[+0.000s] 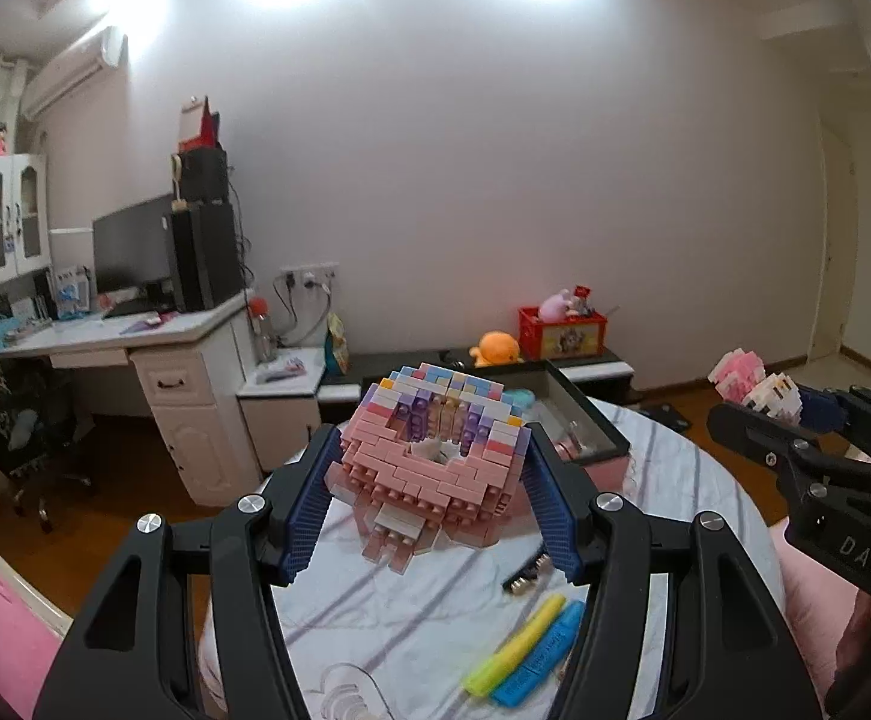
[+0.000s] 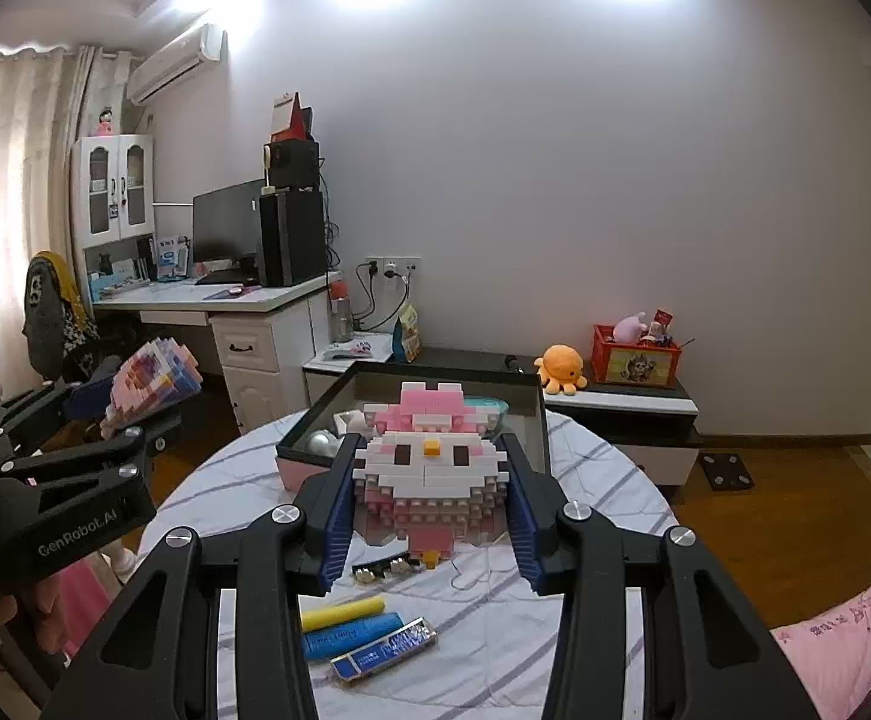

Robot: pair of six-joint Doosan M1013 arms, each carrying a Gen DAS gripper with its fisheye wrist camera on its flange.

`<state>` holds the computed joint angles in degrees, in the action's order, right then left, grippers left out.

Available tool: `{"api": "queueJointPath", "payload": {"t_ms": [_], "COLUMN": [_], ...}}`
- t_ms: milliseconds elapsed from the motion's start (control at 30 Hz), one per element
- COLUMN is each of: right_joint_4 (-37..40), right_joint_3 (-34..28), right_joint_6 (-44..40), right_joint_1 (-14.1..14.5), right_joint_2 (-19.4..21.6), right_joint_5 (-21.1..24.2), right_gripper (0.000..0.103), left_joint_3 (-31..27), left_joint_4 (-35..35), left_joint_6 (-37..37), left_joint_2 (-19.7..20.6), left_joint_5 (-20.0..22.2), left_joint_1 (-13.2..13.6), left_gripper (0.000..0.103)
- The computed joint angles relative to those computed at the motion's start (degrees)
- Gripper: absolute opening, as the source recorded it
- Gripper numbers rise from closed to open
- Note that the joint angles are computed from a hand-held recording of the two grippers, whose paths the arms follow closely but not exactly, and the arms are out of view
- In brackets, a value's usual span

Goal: Organize rigid objects
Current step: 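Carry block ring with left tool while right tool carries block kitty into pink box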

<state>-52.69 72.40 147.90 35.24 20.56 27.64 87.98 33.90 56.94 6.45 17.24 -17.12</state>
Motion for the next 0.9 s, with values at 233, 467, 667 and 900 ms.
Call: {"api": "queueJointPath", "payload": {"t_ms": [233, 467, 667, 900], "right_joint_4": [3.5, 15.6, 26.9, 35.1], "right_joint_3": [-2.5, -9.2, -18.0, -27.9], "right_joint_6": [-4.6, -17.5, -28.1, -34.4], "right_joint_1": [-0.8, -3.2, -5.6, -8.4], "right_joint_2": [1.7, 6.4, 12.7, 19.7], "right_joint_5": [-0.4, 2.2, 8.9, 18.1], "right_gripper": [0.044, 0.044, 0.044, 0.045], "left_joint_3": [-3.1, -9.7, -20.4, -33.1], "left_joint_4": [1.9, -13.8, -27.5, -30.2], "left_joint_6": [-1.0, 15.4, 30.7, 35.6], "left_joint_2": [2.3, 8.0, 16.8, 26.4], "left_joint_5": [1.2, 4.0, 13.9, 26.3], "left_joint_1": [0.6, 2.0, 2.8, 2.6], "left_gripper": [0.061, 0.061, 0.061, 0.061]}}
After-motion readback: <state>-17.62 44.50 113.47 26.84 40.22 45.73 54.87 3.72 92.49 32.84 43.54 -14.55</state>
